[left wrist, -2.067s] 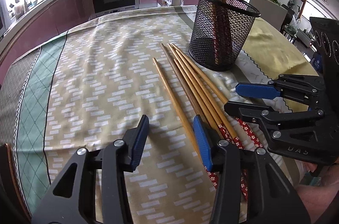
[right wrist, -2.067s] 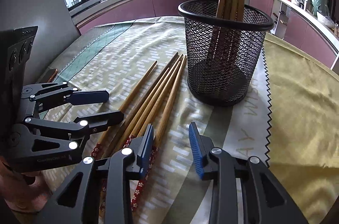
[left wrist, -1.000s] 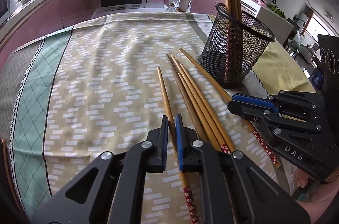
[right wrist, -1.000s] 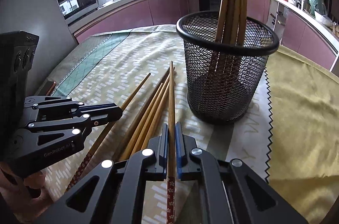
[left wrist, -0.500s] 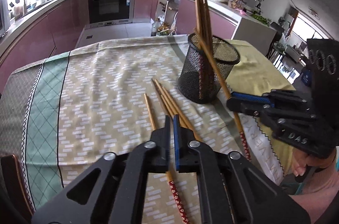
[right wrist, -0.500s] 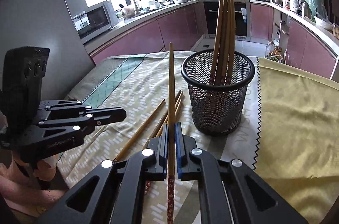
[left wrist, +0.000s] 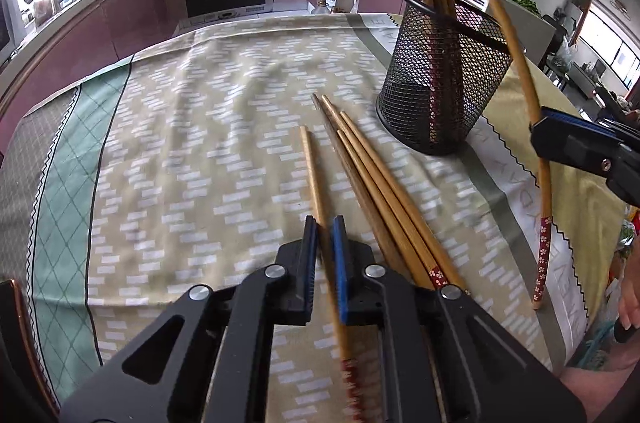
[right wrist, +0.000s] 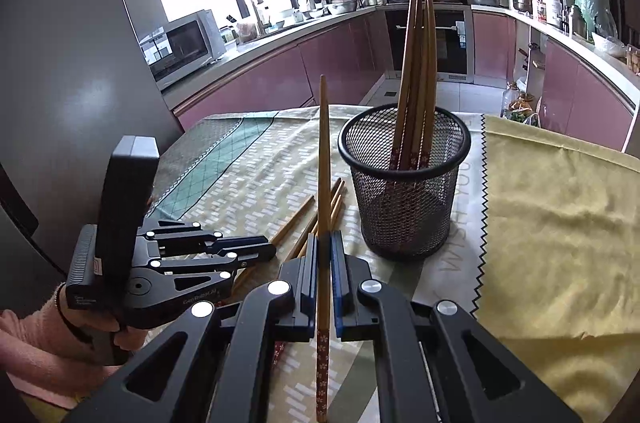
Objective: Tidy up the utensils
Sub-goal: 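Lift the chopstick with the right gripper and lower it into the mesh cup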
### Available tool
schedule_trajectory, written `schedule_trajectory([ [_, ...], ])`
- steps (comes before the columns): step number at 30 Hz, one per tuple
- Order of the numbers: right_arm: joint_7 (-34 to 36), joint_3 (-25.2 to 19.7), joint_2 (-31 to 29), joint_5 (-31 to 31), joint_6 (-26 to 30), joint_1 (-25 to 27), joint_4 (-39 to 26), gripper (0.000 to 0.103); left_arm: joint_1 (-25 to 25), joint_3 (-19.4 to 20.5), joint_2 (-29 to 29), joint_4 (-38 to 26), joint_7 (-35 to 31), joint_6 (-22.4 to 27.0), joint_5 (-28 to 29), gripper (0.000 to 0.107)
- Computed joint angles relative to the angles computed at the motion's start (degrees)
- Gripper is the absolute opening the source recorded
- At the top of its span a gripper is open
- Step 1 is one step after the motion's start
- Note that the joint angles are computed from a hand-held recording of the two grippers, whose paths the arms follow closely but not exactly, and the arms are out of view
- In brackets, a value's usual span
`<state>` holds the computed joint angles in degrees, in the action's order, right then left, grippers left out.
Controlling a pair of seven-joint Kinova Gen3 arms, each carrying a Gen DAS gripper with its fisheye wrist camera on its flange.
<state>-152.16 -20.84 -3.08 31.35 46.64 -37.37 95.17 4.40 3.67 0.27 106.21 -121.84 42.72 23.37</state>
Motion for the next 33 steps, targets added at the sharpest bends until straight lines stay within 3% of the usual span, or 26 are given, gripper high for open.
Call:
schedule_trajectory([
  [6,-0.9,-0.4,-1.3,2.0,0.1,0.5,0.0,0.006,-1.0,-1.4,-2.1,-0.4,-4.4,1.7,4.9,0.007],
  [14,-1.2,-1.4,-3.6,4.1,-1.6,3.5,-0.3,0.006,-2.9,-6.4,-6.2,-3.9,-17.4,9.7,19.4,0.007],
  [22,-0.4,-2.1,-5.1,5.6,-4.7,7.6,-0.8,0.006,-4.3,-9.4,-8.0,-8.6,-23.1,15.6,29.1,0.007],
  [26,-0.7,-2.2,-5.3,6.6,-6.6,9.6,-1.5,0.006,-4.7,-9.4,-7.9,-11.5,-23.0,16.8,32.2,0.007],
  [33,-2.6,-2.3,-4.9,9.6,-8.1,12.5,-2.8,0.006,-3.8,-6.8,-5.7,-17.9,-17.2,14.7,30.8,0.007],
])
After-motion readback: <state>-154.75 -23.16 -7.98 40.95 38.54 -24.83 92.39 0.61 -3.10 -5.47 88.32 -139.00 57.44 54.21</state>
